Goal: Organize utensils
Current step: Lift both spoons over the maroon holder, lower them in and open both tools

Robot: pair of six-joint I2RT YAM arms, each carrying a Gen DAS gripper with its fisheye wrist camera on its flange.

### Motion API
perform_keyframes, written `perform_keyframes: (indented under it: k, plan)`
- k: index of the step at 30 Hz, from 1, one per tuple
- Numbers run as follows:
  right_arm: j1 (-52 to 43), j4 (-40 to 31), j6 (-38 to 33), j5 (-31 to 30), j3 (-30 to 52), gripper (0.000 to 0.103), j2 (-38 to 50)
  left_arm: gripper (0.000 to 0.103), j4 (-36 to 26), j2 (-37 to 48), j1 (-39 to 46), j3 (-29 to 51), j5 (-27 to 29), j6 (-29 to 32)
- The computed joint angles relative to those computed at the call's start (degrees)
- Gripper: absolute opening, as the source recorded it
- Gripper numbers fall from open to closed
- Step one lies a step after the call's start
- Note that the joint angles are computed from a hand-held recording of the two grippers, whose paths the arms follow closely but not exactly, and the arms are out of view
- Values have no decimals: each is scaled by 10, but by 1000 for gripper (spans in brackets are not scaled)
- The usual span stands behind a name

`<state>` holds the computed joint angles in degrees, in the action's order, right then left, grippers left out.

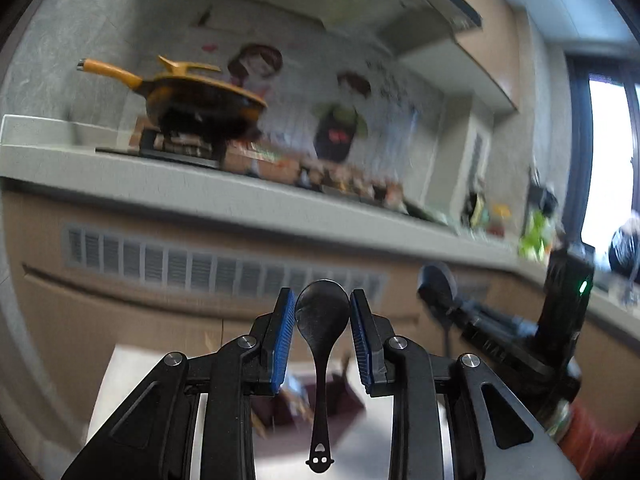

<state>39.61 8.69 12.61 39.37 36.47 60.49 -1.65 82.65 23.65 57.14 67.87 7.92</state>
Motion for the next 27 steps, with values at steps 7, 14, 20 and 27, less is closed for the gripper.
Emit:
perform_keyframes:
  k: [7, 14, 20, 27]
  plan:
    - [-126, 141, -14, -101, 87, 10, 230, 29, 171, 161, -78, 48, -83, -104]
    - [-135, 265, -72, -55, 88, 10, 344, 29, 202, 244, -116, 57, -140, -95]
    - [-160, 203, -37, -144, 87, 14, 341, 46, 182, 221, -118, 20, -179, -62]
    - [-94, 137, 43, -90, -28, 21, 195, 49, 151, 90, -65, -97, -235, -3]
